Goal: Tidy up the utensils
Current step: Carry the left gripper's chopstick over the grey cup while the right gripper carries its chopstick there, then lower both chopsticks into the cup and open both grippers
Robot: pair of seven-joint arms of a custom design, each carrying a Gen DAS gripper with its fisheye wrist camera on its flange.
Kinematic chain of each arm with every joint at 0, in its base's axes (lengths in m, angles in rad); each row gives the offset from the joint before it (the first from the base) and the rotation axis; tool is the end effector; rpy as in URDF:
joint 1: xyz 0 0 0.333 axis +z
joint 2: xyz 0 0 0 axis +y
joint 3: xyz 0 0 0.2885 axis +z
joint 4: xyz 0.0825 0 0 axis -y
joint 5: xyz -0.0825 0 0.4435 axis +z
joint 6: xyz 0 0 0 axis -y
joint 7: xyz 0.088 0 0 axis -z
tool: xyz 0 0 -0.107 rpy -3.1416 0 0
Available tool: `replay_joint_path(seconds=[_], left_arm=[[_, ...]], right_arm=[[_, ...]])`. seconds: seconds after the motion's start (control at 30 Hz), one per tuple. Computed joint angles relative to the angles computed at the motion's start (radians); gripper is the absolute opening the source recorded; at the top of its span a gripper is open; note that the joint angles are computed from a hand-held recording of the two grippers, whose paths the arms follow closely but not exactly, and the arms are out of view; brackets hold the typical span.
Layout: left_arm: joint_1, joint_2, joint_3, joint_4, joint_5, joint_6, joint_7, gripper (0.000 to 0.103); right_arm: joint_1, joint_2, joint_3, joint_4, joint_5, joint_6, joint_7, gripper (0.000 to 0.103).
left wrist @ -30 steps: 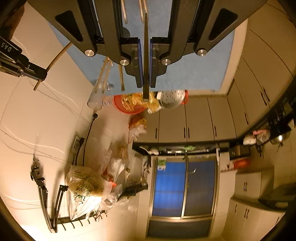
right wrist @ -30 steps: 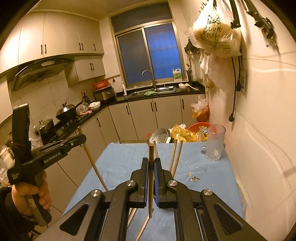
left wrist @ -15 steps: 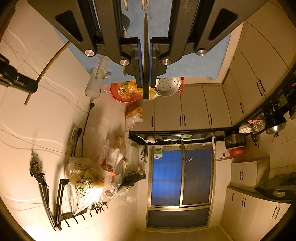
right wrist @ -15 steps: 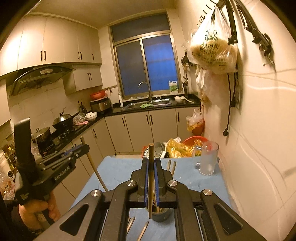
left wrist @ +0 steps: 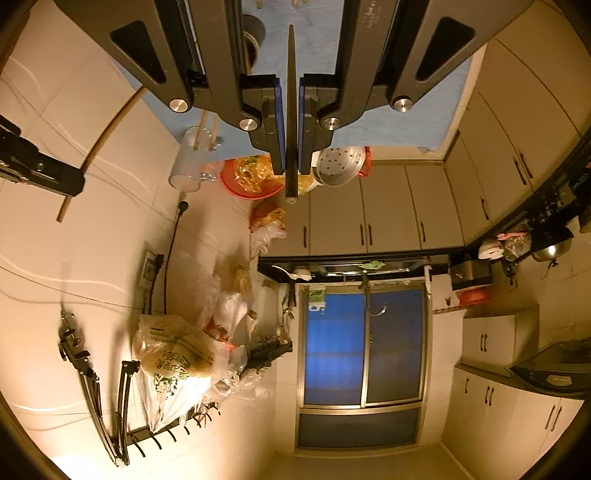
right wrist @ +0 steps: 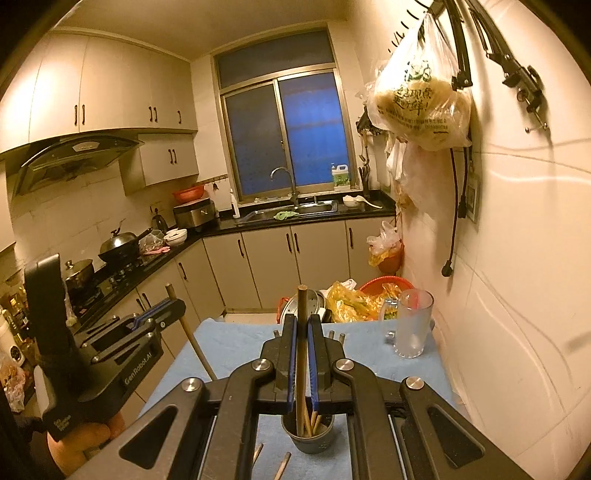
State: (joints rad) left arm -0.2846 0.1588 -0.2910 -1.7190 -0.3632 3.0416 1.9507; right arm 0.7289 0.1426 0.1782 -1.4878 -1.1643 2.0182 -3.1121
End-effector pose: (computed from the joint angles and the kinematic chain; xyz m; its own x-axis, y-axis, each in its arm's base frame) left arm 0.6135 -0.3489 0.5862 -0.5740 -0.8178 0.0420 -0.3349 0.1876 -0.9234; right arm 0.4764 0.5079 0.6323 -0.2622 -0.9524 -0.1557 -0.3540 0.2451 -0.9025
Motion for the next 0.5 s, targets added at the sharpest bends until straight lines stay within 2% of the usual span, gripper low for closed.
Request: replay_joint_path(seconds=[0.37, 0.5], left_arm=[[0.024, 0.084, -0.066, 0.073, -0.127, -0.029, 0.129, 0.006], [0.015, 0.13, -0.064, 0.122, -0.141, -0.064, 0.112, 0.006]], right_arm=[[-0.034, -0.012, -0.006, -0.05, 0.015, 0.036, 0.047, 0.006], [-0.045, -0.008, -0.012, -0.058, 0.018, 0.051, 0.056, 0.006]])
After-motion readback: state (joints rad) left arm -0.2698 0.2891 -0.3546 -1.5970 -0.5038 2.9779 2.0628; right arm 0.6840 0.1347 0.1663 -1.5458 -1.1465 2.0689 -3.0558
